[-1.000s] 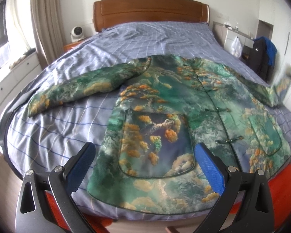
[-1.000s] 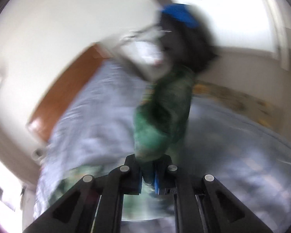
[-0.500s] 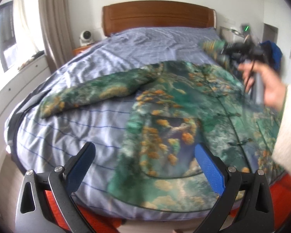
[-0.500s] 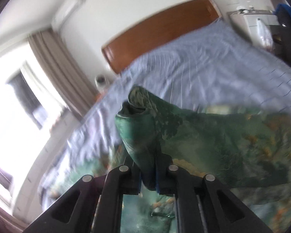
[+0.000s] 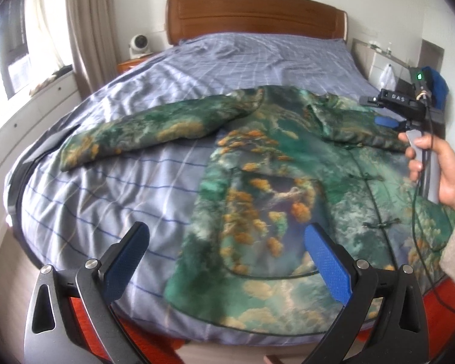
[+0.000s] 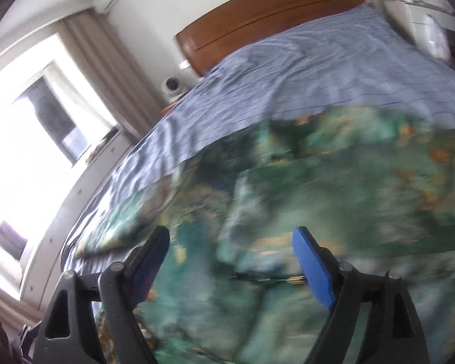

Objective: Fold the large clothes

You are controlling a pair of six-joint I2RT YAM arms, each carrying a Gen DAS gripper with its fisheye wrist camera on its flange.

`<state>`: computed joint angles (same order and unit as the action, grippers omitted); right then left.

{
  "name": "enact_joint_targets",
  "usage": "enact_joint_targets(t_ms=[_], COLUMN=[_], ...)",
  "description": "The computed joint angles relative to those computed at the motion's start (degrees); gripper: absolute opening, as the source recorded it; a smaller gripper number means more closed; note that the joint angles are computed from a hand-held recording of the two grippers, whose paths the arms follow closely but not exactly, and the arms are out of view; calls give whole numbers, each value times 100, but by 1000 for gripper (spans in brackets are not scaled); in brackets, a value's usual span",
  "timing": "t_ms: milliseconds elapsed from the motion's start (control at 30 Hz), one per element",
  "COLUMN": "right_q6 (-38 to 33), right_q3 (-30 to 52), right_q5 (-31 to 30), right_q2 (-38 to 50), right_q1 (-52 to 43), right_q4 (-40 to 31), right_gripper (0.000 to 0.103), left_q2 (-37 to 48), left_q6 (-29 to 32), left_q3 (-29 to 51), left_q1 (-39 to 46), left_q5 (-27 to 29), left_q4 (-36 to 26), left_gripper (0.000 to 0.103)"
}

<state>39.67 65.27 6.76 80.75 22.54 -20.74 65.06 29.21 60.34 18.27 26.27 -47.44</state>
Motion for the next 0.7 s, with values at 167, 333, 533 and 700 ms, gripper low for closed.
enact_joint_targets(t_ms=[167, 333, 533, 700], right_q6=[495, 356, 1196, 2096], right_q3=[2, 101, 55, 126], right_q5=[-415, 462, 1986, 2976], right_q2=[180, -315, -762, -596], right_q1=[-835, 427, 2695, 4067], right_q4=[-857, -1191, -1655, -2606], right_gripper=[86, 86, 86, 86], left_q2=[-381, -467, -500, -697], left_q6=[179, 207, 91, 146], left_q3=[-118, -208, -224, -352], left_q1=[-250, -450, -764, -950], left_q5=[-65, -320, -437, -532], left_q4=[-102, 3, -109, -47], left_gripper=[102, 102, 102, 102])
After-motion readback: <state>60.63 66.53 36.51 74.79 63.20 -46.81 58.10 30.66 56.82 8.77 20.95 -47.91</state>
